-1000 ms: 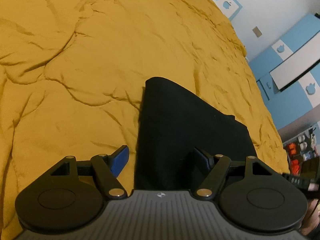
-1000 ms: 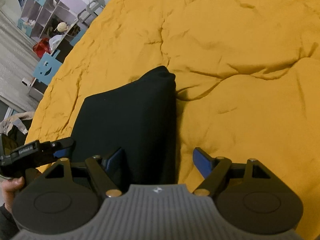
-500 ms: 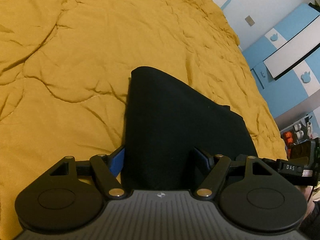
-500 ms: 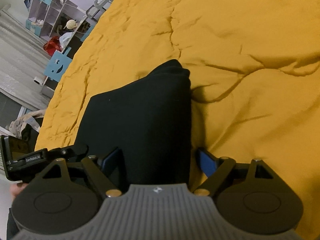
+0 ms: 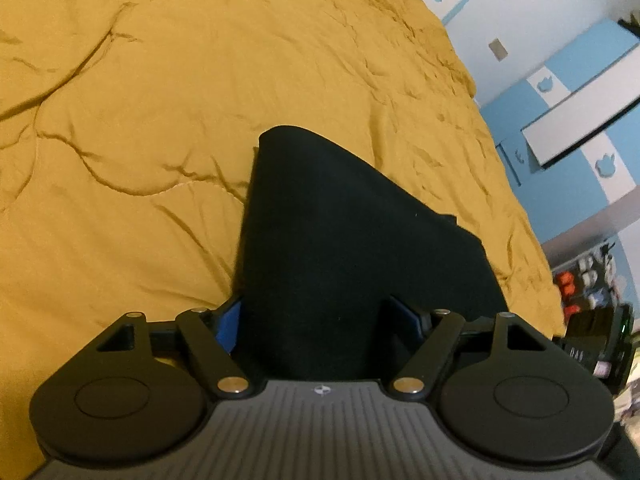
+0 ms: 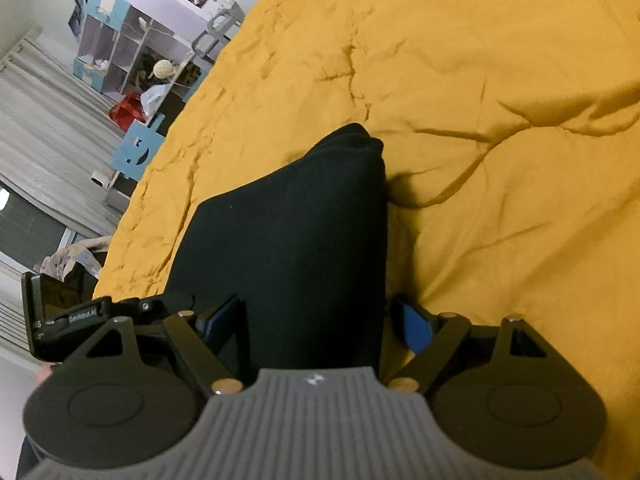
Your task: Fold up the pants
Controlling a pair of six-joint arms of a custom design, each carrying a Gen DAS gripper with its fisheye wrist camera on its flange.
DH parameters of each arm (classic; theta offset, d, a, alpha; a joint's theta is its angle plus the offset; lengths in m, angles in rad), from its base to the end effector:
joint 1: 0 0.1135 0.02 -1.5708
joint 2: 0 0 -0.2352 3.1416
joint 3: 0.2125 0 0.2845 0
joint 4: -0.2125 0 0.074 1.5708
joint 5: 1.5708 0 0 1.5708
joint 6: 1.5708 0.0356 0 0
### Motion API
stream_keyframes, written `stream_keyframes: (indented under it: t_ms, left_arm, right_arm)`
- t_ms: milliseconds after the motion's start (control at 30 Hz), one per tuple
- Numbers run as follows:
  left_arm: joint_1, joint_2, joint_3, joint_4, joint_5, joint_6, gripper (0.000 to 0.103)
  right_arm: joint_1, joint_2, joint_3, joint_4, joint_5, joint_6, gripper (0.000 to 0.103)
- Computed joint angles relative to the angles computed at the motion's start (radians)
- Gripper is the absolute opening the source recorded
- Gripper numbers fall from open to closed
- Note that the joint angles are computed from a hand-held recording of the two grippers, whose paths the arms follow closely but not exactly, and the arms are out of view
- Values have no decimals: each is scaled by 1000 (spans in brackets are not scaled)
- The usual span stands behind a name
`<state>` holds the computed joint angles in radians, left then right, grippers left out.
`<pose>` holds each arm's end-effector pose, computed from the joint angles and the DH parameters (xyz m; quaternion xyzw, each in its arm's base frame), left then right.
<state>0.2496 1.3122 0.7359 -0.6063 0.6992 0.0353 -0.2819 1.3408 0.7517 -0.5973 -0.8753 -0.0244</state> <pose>0.2615 0.0430 0.1459 -0.0329 0.9236 -0.3070 0.2271 0.2643 -0.0481 0.1481 0.0339 0.8921 0.3847 0.2345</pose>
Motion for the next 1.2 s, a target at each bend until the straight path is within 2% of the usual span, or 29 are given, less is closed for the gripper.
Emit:
stream_keyframes:
  t_ms: [133,267,433,600,767,833,867,900,933,1033,1200]
  left_arm:
    - [18,20,8,-1,29,4,88]
    - [11,14,5,2,18,10,88]
    - [11,7,5,-1,19,4,88]
    - [4,-15,-10,4,22,16,83]
    - [41,29,11,-16,84,18,72]
    - [57,58,24,-23,107,11,65]
    - [63,66,27,-27,117,10,63]
    - [66,71,31,-32,126,10,55]
    - [70,71,32,-35,137,13,47]
    - [83,29,13,-28,162,6,33]
    - [90,-23,-6,-43,223,21,28]
  right_arm:
    - [-3,-12,-34,57,-62,52,79]
    - [49,-23,-46,110,-22,103,79]
    - [64,-14,-36,120,-22,102,79]
    - [37,17,-26,119,-82,105,67]
    - [25,84,14,92,-135,96,64]
    - [8,131,40,77,-165,104,58]
    - [-1,145,47,74,-178,114,51]
    - [-12,155,52,67,-186,117,41]
    - [-20,152,48,65,-191,119,37]
    - [-18,100,19,72,-166,118,30]
    - [-30,19,16,18,-170,108,25]
